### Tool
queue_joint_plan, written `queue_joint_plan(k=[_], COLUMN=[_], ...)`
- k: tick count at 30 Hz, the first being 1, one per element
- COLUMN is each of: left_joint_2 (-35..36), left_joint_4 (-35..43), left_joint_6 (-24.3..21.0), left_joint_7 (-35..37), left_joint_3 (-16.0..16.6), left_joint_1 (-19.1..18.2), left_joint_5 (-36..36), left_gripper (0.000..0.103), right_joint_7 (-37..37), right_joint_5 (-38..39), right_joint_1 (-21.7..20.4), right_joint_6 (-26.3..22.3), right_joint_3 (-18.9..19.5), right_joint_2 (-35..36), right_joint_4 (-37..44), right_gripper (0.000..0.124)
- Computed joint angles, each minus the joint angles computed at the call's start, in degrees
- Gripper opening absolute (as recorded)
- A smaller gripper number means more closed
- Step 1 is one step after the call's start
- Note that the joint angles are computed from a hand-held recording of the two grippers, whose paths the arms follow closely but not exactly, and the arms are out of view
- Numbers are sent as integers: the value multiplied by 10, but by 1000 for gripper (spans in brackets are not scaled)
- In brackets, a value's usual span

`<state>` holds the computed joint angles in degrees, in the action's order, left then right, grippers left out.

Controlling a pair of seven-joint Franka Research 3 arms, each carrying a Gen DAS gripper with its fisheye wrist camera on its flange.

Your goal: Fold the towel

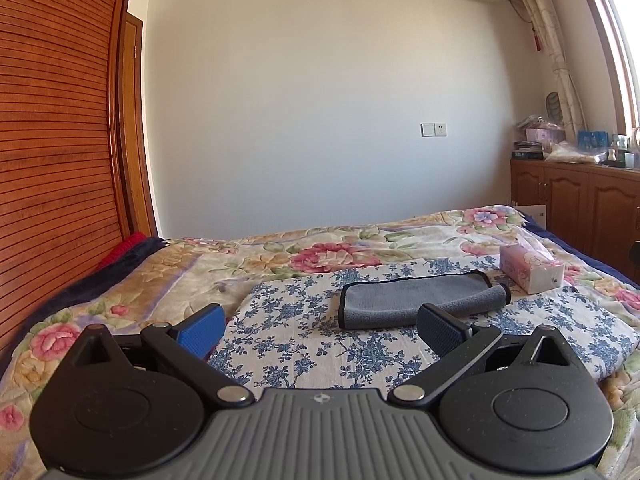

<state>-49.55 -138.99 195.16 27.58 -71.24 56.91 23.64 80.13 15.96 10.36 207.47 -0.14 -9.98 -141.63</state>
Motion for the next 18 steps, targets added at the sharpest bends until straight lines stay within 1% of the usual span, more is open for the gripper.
queue_joint_plan(k=[10, 18], left_joint_2=[4, 5], left_joint_4=[-1, -1], left_joint_6=[0, -1], left_joint_7=[2, 3], left_joint_3=[-3, -3], left_joint_1=[1, 1], left_joint_5=[1, 1], left_gripper=[103, 103], right_joint_7=[-15, -17], right_joint_5=[24, 25], right_joint_1=[-3, -2], right_joint_6=[2, 1], right_joint_3=[9, 7], right_joint_2=[2, 2], right_joint_4=[1, 2], right_gripper=[103, 103])
